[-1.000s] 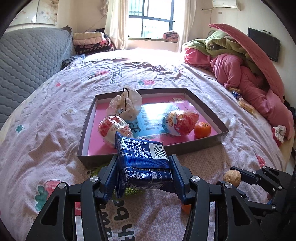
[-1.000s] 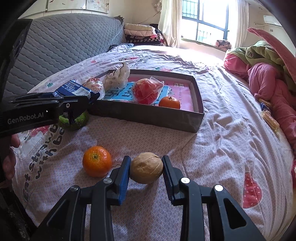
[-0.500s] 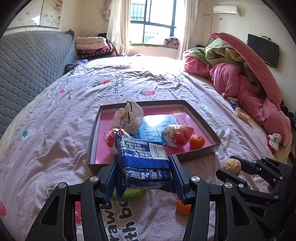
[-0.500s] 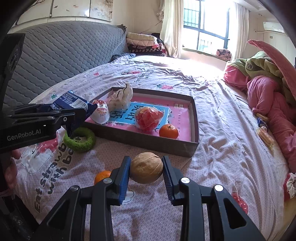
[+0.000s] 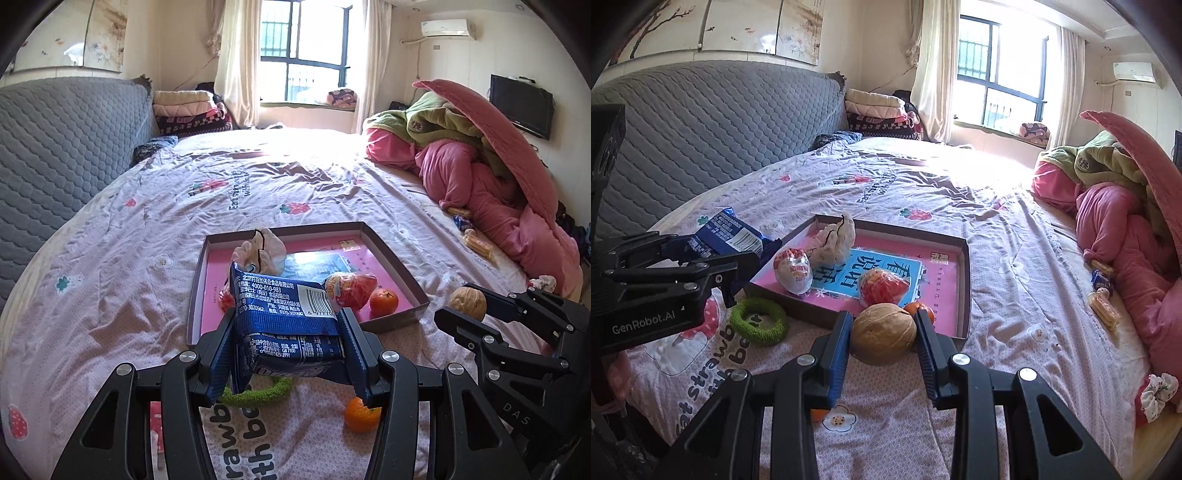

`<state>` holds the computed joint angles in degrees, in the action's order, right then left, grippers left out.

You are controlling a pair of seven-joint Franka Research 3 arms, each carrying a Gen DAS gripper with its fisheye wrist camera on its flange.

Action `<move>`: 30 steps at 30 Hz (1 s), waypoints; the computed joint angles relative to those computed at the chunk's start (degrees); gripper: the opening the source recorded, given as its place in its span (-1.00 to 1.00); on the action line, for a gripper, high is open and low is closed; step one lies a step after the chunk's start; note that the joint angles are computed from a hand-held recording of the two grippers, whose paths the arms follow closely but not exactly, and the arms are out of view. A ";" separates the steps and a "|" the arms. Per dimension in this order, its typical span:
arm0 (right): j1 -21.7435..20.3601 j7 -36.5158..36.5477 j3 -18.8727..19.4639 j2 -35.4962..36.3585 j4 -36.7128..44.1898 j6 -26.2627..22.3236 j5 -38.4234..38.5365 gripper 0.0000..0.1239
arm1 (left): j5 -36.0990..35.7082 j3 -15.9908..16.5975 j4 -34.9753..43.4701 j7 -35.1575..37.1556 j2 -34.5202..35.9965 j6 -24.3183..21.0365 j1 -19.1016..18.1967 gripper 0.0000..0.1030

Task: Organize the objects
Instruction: 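Carry the snack package with the left tool while the right tool carries the walnut over the tray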

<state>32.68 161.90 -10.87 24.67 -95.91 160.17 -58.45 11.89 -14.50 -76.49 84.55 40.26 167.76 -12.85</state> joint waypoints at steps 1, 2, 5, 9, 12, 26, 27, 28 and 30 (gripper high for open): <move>-0.03 -0.08 -0.03 -0.12 0.04 0.15 -0.06 -0.44 | 0.01 0.13 -0.39 -0.20 -0.21 0.51 -0.04 0.06; 0.04 -0.03 -0.18 -0.24 0.13 0.18 -0.37 -0.44 | 0.04 0.28 -0.58 -0.44 -0.29 0.92 -0.13 0.06; 0.04 0.46 -0.46 -0.46 0.45 -0.01 -1.48 -0.44 | 0.03 0.11 0.08 -0.55 0.18 0.85 -0.21 0.06; -0.61 -0.10 -0.32 -0.46 1.39 -0.52 -1.84 -0.44 | -0.15 0.04 1.74 -0.64 1.34 0.82 -0.46 0.06; -0.88 0.55 -0.74 -0.11 2.30 -0.13 -2.83 -0.44 | -0.09 0.08 3.18 -0.68 2.59 0.94 -0.81 0.06; -2.33 -3.94 -2.52 4.54 7.64 1.83 3.68 -0.44 | -0.44 2.74 19.08 -0.64 11.78 -8.20 -4.34 0.06; -2.22 -4.49 -2.81 4.61 7.65 2.14 4.21 -0.44 | -0.36 3.11 20.15 -0.86 12.32 -8.64 -4.64 0.06; -1.93 -4.70 -3.29 4.74 7.70 2.36 4.49 -0.44 | -0.26 3.50 21.24 -1.16 12.82 -9.26 -4.97 0.06; -1.71 -5.55 -3.84 5.05 7.92 2.51 5.42 -0.44 | -0.33 3.77 24.41 -1.10 14.37 -11.39 -5.39 0.06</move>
